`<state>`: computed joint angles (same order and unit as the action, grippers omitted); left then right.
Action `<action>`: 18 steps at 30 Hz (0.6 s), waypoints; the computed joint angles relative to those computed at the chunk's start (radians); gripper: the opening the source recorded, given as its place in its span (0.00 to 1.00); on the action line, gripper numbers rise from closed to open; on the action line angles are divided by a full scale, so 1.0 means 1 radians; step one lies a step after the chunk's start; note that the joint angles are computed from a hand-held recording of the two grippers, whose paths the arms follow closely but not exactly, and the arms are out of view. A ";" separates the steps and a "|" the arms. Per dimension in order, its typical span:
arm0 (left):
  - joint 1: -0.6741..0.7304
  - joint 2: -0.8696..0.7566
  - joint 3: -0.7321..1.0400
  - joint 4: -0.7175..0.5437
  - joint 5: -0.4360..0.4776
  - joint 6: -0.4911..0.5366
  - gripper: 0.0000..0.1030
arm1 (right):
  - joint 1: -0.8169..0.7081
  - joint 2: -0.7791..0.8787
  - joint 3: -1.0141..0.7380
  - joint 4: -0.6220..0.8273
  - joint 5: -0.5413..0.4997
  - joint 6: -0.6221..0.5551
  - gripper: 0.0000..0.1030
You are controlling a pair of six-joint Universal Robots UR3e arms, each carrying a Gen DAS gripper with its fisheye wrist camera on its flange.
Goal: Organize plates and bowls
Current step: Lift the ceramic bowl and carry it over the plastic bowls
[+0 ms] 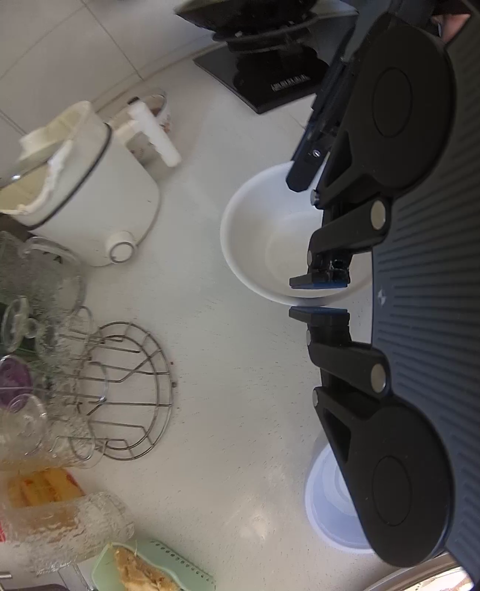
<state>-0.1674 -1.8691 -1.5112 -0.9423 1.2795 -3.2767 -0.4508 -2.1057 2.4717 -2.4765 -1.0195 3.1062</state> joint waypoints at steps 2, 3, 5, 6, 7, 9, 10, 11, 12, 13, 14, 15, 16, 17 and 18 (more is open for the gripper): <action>0.004 0.012 0.006 0.002 0.006 -0.005 0.09 | 0.001 -0.011 -0.020 0.038 0.012 0.010 0.09; 0.007 0.019 0.006 0.004 0.008 -0.009 0.09 | 0.003 -0.014 -0.029 0.048 0.016 0.015 0.09; 0.017 0.032 0.006 0.002 0.001 -0.022 0.09 | 0.017 -0.020 -0.054 0.072 0.014 0.027 0.09; 0.025 0.040 0.003 -0.001 -0.006 -0.028 0.09 | 0.020 -0.023 -0.064 0.082 0.015 0.026 0.09; 0.032 0.048 0.003 -0.008 -0.014 -0.031 0.09 | 0.022 -0.026 -0.074 0.092 0.017 0.028 0.10; 0.040 0.058 0.009 -0.027 -0.024 -0.032 0.09 | 0.020 -0.034 -0.095 0.127 0.023 0.022 0.10; 0.045 0.066 0.013 -0.041 -0.031 -0.022 0.09 | 0.019 -0.038 -0.109 0.145 0.024 0.018 0.10; 0.051 0.076 0.013 -0.050 -0.040 -0.017 0.09 | 0.023 -0.039 -0.123 0.162 0.020 0.015 0.10; 0.060 0.088 0.011 -0.060 -0.052 -0.012 0.09 | 0.022 -0.044 -0.137 0.182 0.022 0.012 0.10; 0.067 0.098 0.011 -0.072 -0.060 -0.011 0.09 | 0.017 -0.053 -0.146 0.204 0.028 0.014 0.10; 0.072 0.108 0.011 -0.081 -0.064 -0.011 0.09 | 0.013 -0.060 -0.154 0.220 0.036 0.017 0.10; 0.076 0.117 0.011 -0.088 -0.066 -0.008 0.09 | 0.015 -0.063 -0.161 0.225 0.039 0.023 0.10; 0.081 0.131 0.004 -0.092 -0.067 -0.002 0.09 | 0.024 -0.062 -0.169 0.224 0.035 0.034 0.10; 0.089 0.146 -0.002 -0.095 -0.069 0.001 0.09 | 0.037 -0.058 -0.176 0.221 0.031 0.045 0.11; 0.096 0.161 -0.011 -0.096 -0.069 0.000 0.09 | 0.053 -0.052 -0.183 0.212 0.025 0.061 0.11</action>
